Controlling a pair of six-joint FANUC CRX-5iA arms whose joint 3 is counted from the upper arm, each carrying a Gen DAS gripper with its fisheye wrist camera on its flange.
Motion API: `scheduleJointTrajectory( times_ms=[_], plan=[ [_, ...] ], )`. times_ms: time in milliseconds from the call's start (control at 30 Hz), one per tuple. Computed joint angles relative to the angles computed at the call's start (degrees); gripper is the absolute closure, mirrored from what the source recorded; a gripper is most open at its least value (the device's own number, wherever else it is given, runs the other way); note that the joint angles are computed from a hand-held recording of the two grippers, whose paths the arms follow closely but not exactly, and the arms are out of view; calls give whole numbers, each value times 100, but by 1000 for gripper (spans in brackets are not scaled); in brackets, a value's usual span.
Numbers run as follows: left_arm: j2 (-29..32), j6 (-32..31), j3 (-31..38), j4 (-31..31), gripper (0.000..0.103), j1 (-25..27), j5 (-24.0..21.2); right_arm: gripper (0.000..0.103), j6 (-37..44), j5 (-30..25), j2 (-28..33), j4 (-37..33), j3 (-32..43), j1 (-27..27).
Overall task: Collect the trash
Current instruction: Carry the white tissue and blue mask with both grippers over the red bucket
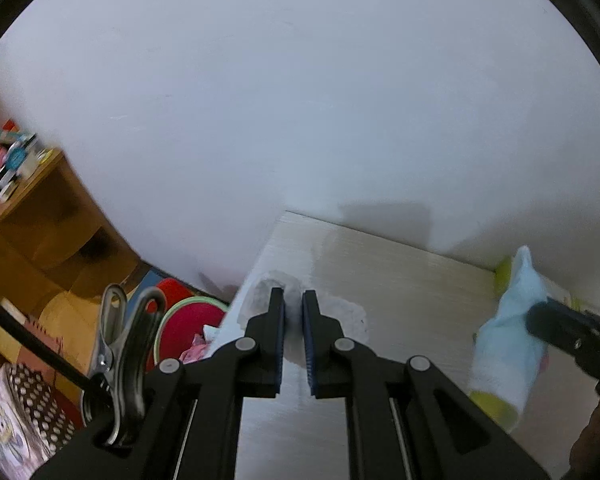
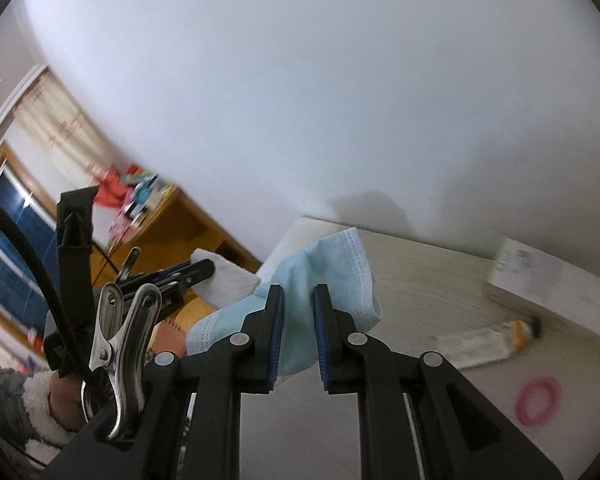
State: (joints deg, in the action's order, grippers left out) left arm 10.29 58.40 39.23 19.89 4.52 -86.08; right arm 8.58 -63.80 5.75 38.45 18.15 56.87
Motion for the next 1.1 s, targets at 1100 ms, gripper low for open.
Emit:
scheduleJointTrajectory(
  times_ms=[1100],
  plan=[
    [1602, 324, 2311, -94, 94, 658, -878, 87, 2170, -1347, 3004, -1482, 4946, -543]
  ],
)
